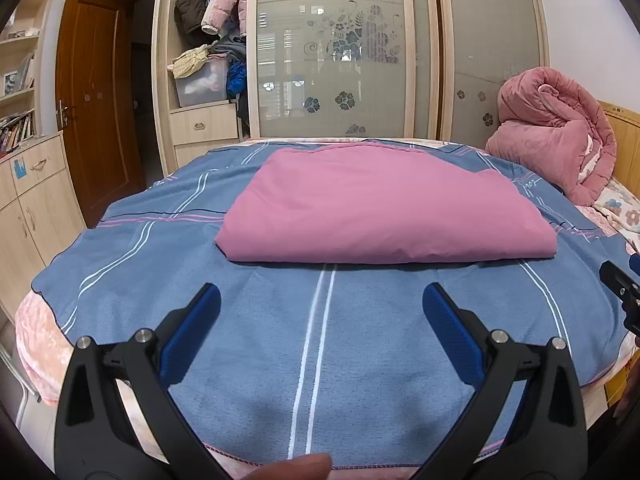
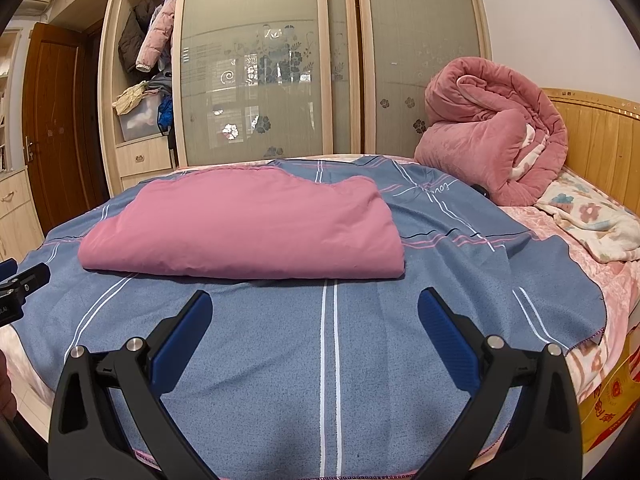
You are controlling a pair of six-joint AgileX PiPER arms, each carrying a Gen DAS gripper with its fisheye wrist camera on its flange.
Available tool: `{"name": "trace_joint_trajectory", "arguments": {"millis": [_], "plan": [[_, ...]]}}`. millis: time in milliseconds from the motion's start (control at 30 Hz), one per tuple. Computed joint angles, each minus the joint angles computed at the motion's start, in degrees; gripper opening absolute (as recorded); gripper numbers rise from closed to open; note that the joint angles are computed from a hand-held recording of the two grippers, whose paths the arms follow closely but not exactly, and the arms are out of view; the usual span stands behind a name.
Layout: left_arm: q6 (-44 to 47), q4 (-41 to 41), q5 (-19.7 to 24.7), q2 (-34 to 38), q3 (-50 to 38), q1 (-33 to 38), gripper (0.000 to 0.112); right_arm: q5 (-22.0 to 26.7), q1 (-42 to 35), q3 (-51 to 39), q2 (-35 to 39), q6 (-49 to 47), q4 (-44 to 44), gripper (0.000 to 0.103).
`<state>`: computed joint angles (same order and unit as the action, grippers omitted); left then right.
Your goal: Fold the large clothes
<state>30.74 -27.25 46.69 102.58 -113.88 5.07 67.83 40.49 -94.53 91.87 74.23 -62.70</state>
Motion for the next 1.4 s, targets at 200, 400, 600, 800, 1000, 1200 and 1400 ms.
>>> {"name": "trace_joint_trajectory", "arguments": {"millis": [200, 400, 600, 800, 1000, 1200, 1400], "plan": [[0.5, -0.24, 0.11, -0.08, 0.01, 0.0, 0.101, -0.02, 0.06, 0.08, -0.04, 0.08, -0.03, 0.102], [1.06, -0.77, 0.08, -0.15, 0.24, 0.23, 0.101, 0.03, 0.05, -0.02, 0.03, 0.06, 0.06, 0.102], [1.07, -0.54, -0.14, -0.24, 0.39, 0.15, 0.101, 0.01, 0.03, -0.02, 0.03, -0.01, 0.03, 0.102], [1.9, -0.95, -0.19, -0.54, 0.79, 0.15, 0.101, 0.05, 0.08, -0.05, 0.06, 0.03, -0.01, 0.102], [1.34, -0.52, 0.14, -0.28, 0.29, 0.02, 0.101, -0.02, 0.02, 0.02, 0.01, -0.01, 0.06, 0.102], [1.48, -0.49, -0.02, -0.36, 0.49, -0.13, 0.101, -0.07, -0.03, 0.04, -0.02, -0.09, 0.18, 0.102], [1.2, -0.46, -0.45, -0.63, 1.0, -0.26, 0.101, -0.03, -0.02, -0.02, 0.0, -0.16, 0.25, 0.102]]}}
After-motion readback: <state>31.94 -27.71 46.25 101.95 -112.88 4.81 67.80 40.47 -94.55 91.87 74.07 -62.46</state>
